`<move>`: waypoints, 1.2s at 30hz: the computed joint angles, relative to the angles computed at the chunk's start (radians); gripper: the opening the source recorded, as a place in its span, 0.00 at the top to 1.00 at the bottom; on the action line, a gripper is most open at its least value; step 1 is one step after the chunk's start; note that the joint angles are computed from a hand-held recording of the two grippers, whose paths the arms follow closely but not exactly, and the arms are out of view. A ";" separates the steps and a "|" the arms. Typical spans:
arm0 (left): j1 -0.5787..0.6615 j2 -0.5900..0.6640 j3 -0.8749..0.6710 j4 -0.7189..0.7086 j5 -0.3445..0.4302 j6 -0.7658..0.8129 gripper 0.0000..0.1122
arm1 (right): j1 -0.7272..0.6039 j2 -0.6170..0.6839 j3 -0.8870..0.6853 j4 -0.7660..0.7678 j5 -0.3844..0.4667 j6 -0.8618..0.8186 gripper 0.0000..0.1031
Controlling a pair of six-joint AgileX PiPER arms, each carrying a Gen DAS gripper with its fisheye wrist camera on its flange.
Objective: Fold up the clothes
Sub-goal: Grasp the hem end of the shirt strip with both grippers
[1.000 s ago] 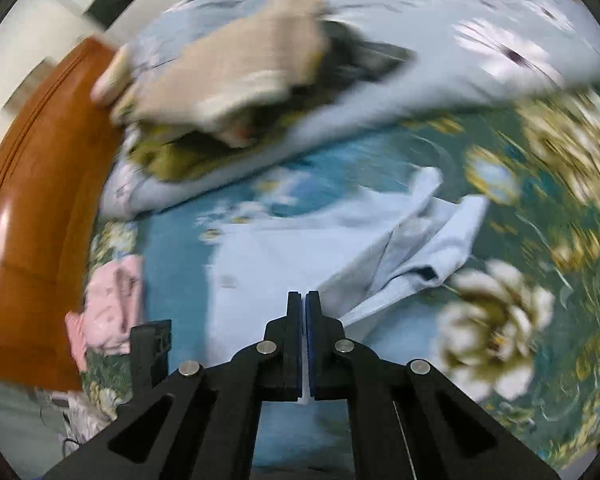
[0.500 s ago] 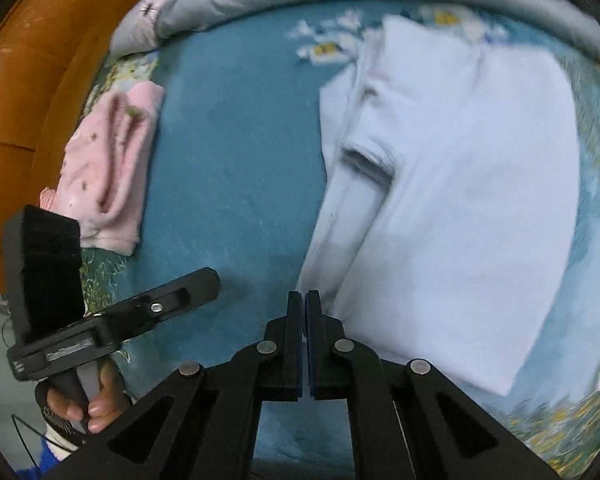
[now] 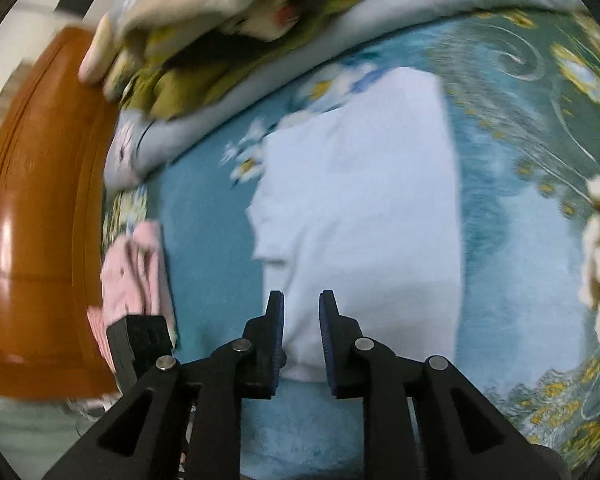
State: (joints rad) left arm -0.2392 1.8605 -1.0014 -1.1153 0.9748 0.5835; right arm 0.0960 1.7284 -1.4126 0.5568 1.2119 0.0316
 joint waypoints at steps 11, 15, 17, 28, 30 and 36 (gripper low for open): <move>0.005 -0.106 0.101 0.057 -0.055 -0.010 0.95 | -0.066 0.040 0.054 -0.034 -0.047 0.050 0.58; 0.073 -0.110 0.102 0.048 0.013 0.024 0.94 | -0.068 0.080 0.026 -0.077 -0.046 0.091 0.52; 0.102 -0.110 0.086 0.048 0.039 0.033 0.84 | -0.069 0.095 0.009 -0.098 -0.044 0.108 0.52; 0.006 0.277 -0.517 0.230 -0.031 -0.317 0.32 | -0.108 0.173 -0.039 -0.062 -0.084 0.128 0.39; 0.002 0.311 -0.558 0.243 -0.019 -0.335 0.28 | -0.120 0.183 -0.029 -0.031 -0.108 0.124 0.38; -0.016 0.353 -0.600 0.179 -0.011 -0.314 0.29 | -0.126 0.231 -0.041 0.005 -0.156 0.125 0.38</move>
State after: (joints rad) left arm -0.2551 2.2138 -1.6018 -0.9361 0.9640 0.2699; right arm -0.0300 1.9594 -1.4531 0.5616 1.0559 0.1566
